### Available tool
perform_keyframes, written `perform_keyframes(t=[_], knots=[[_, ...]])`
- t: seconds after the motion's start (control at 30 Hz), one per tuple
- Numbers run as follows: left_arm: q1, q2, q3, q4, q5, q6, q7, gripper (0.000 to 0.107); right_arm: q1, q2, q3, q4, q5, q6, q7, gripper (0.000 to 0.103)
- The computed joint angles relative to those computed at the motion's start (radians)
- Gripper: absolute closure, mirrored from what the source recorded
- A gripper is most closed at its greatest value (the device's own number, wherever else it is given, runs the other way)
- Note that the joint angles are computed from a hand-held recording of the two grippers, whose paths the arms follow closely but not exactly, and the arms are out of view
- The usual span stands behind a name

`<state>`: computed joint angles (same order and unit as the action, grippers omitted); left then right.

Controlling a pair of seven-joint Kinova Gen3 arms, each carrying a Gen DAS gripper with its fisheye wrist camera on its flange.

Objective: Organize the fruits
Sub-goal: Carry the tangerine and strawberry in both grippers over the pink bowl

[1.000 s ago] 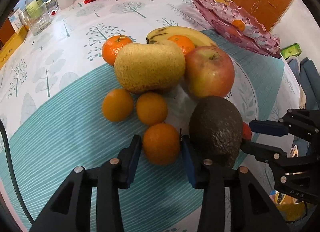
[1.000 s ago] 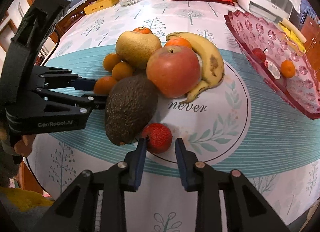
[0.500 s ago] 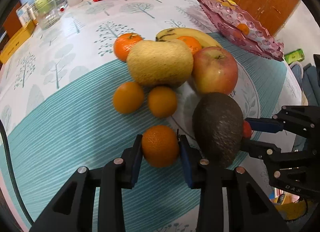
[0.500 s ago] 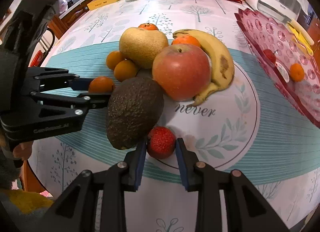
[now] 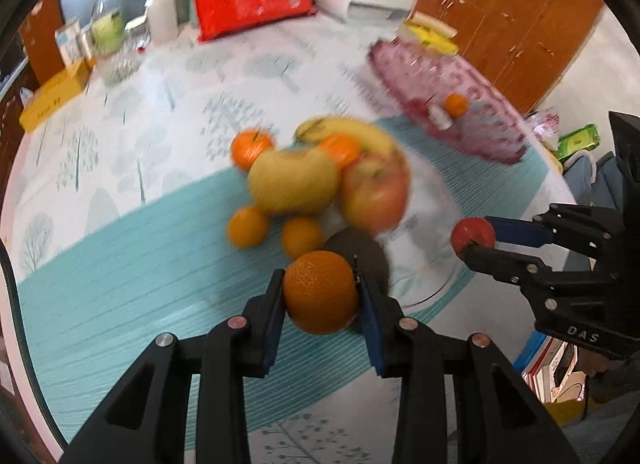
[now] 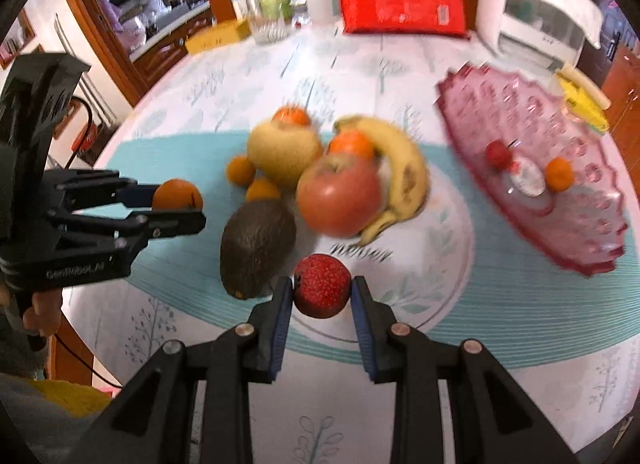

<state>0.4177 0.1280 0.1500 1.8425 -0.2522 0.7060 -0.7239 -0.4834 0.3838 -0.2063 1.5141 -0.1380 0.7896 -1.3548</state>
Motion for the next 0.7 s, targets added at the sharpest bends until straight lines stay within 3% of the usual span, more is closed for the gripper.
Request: perform_keyframes(t=[0.17, 0.27, 0.33, 0.43, 0.7], knots=[[0.048, 0.019, 0.010, -0.133, -0.078, 0.074, 0.046, 0.074, 0.030, -0.064, 0.009, 0.008, -0.001, -0.030, 0.021, 0.073], [0.118, 0.056, -0.046, -0.265, -0.080, 0.162, 0.016, 0.074, 0.037, -0.096, 0.026, -0.003, 0.026, -0.042, 0.017, 0.073], [0.124, 0.091, -0.029, -0.358, -0.113, 0.221, 0.012, 0.074, 0.042, -0.112, 0.038, -0.022, 0.047, -0.037, 0.009, 0.073], [0.120, 0.147, -0.007, -0.497, -0.152, 0.292, -0.005, 0.074, 0.066, -0.121, 0.051, -0.069, 0.063, -0.020, 0.017, 0.073], [0.180, 0.341, -0.084, -0.868, -0.162, 0.428, -0.065, 0.074, 0.150, -0.091, 0.086, -0.240, 0.068, 0.010, 0.055, 0.073]])
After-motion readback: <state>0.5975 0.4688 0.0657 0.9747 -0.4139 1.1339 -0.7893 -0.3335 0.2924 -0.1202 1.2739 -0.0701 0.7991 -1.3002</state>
